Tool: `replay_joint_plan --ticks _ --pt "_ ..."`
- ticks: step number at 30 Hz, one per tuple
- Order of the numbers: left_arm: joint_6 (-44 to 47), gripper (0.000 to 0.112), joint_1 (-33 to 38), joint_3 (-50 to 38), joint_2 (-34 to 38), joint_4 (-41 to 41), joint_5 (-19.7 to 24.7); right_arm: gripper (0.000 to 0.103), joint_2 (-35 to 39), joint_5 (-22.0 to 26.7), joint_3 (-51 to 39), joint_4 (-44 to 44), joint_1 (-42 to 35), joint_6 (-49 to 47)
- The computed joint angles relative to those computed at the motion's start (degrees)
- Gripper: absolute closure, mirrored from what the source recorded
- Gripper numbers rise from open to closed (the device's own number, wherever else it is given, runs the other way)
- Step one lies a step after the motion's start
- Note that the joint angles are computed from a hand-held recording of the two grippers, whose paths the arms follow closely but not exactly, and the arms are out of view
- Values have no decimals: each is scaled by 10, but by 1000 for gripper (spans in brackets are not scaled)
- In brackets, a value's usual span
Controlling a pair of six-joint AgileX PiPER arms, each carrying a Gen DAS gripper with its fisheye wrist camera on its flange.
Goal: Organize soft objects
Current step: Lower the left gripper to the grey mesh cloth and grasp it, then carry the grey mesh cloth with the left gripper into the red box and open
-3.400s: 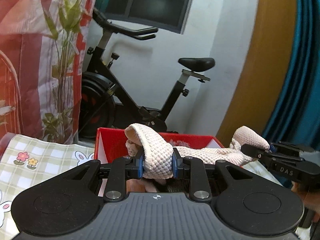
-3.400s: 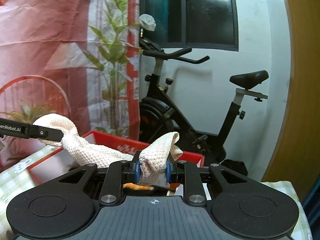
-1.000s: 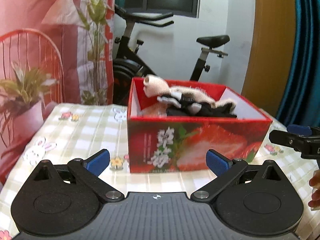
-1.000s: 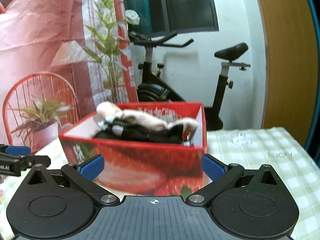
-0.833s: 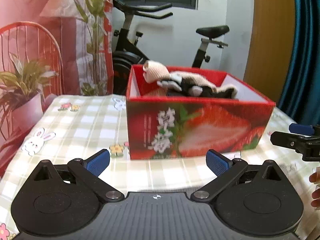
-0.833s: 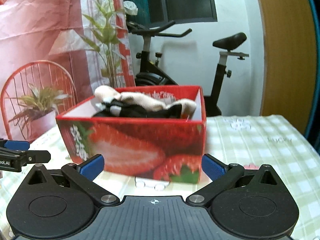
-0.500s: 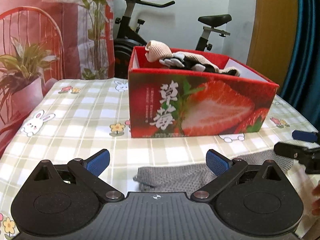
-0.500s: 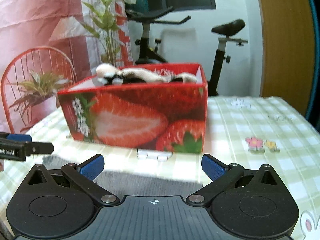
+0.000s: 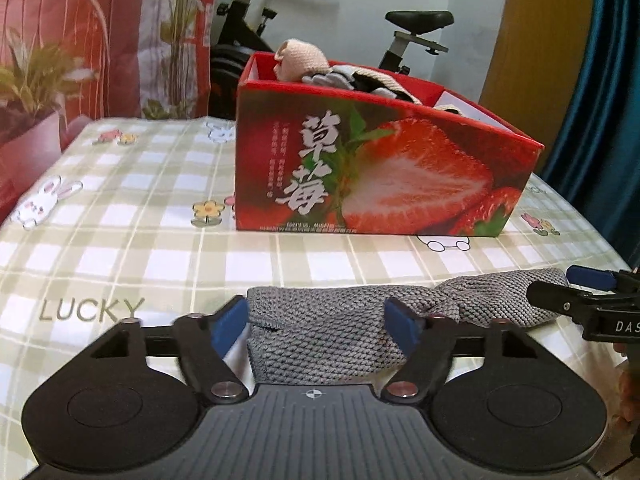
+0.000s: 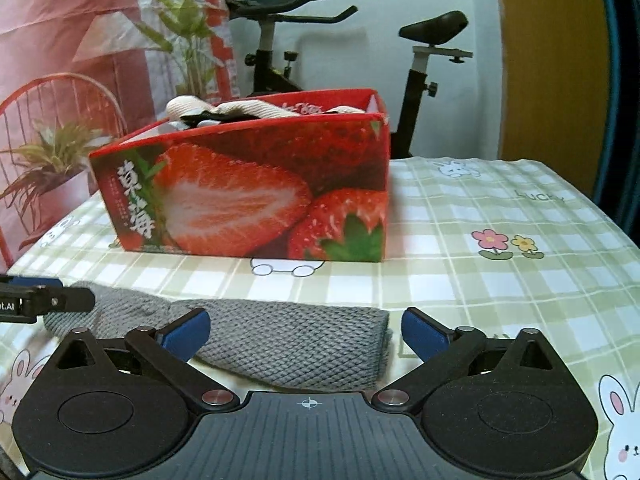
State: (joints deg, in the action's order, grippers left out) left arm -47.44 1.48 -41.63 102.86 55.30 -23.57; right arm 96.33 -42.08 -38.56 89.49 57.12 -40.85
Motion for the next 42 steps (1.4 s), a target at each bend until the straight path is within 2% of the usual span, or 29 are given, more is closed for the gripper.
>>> replay_joint_plan --ticks 2,4,5,21,30,36,42 --pt "-34 55 5 -7 8 34 -2 13 1 6 1 -1 -6 2" --pt "-63 60 9 -13 16 69 -7 18 4 13 0 0 -13 -2" --pt "-64 60 8 -14 18 70 -8 22 7 17 -2 1 -16 -6" --pt "12 59 -5 -5 27 4 -3 41 30 35 11 -53 -28 31" --pt "105 45 -18 8 14 -107 17 43 33 41 12 -72 -31 33" --pt "67 40 -12 0 22 -75 24 44 32 43 16 -85 -34 44" --pt "22 40 3 -3 32 -34 8 49 32 45 18 -95 -33 52"
